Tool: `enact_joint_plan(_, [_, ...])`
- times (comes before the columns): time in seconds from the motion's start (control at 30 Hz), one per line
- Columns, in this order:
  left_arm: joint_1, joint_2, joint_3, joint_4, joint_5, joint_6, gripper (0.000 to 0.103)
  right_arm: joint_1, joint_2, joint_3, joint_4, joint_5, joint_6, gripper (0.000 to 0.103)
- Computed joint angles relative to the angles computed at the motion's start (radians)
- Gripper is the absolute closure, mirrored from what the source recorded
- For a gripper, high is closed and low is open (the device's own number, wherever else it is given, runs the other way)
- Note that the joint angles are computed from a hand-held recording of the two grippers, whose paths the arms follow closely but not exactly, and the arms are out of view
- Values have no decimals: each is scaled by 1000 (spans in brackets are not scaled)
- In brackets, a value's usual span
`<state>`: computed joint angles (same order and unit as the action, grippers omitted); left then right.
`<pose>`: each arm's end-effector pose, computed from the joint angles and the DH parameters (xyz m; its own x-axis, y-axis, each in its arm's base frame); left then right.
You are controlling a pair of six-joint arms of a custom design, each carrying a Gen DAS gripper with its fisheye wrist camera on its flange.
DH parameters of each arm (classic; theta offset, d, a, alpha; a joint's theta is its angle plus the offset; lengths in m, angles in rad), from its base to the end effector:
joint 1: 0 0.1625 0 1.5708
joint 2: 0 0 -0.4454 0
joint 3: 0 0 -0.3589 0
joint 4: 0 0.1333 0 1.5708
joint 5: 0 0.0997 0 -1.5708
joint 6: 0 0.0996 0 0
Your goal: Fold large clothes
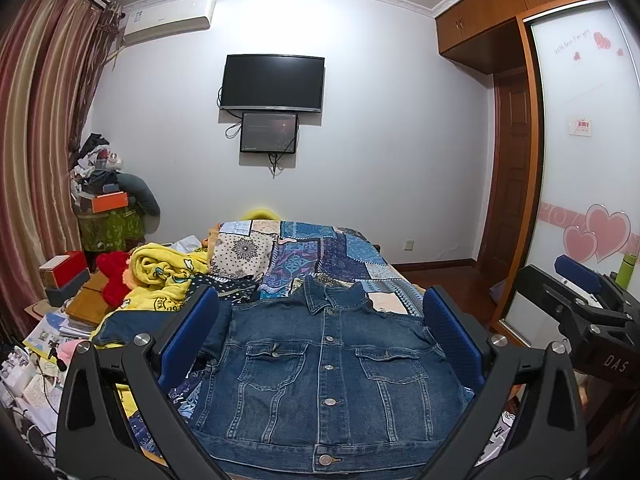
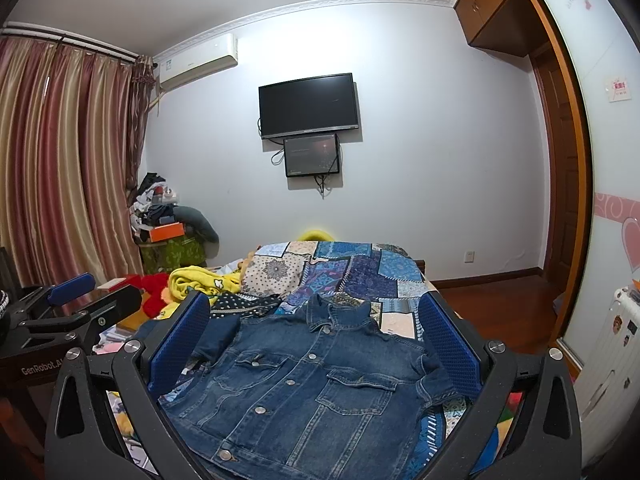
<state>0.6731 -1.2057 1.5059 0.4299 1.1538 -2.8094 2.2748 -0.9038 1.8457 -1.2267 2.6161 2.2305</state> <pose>-0.2852 -0.4495 0.3374 -0.5918 0.6336 -0.4983 0.7558 0.2213 -0.6163 0.4001 -0.3984 0.1406 -0.7074 0.3581 0.6094 -0.6153 0.1122 -0.7802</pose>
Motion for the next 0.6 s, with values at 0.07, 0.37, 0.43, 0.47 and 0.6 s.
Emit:
enact_joint_plan(0.07, [0, -1, 0, 1, 0, 0, 0, -3, -2, 2, -1, -1, 0, 0])
enact_joint_plan(0.37, [1, 0, -1, 2, 3, 2, 0, -7, -6, 7, 1, -6, 5, 0])
enact_joint_plan(0.43, [2, -1, -1, 1, 4, 5, 0, -9, -8, 8, 1, -8, 6, 0])
enact_joint_plan(0.47, [2, -2, -1, 2, 4, 6, 0, -7, -9, 6, 5, -6, 7, 0])
enact_joint_plan(0.6, [9, -2, -7, 13, 11, 1, 0, -7, -9, 5, 5, -4, 6, 0])
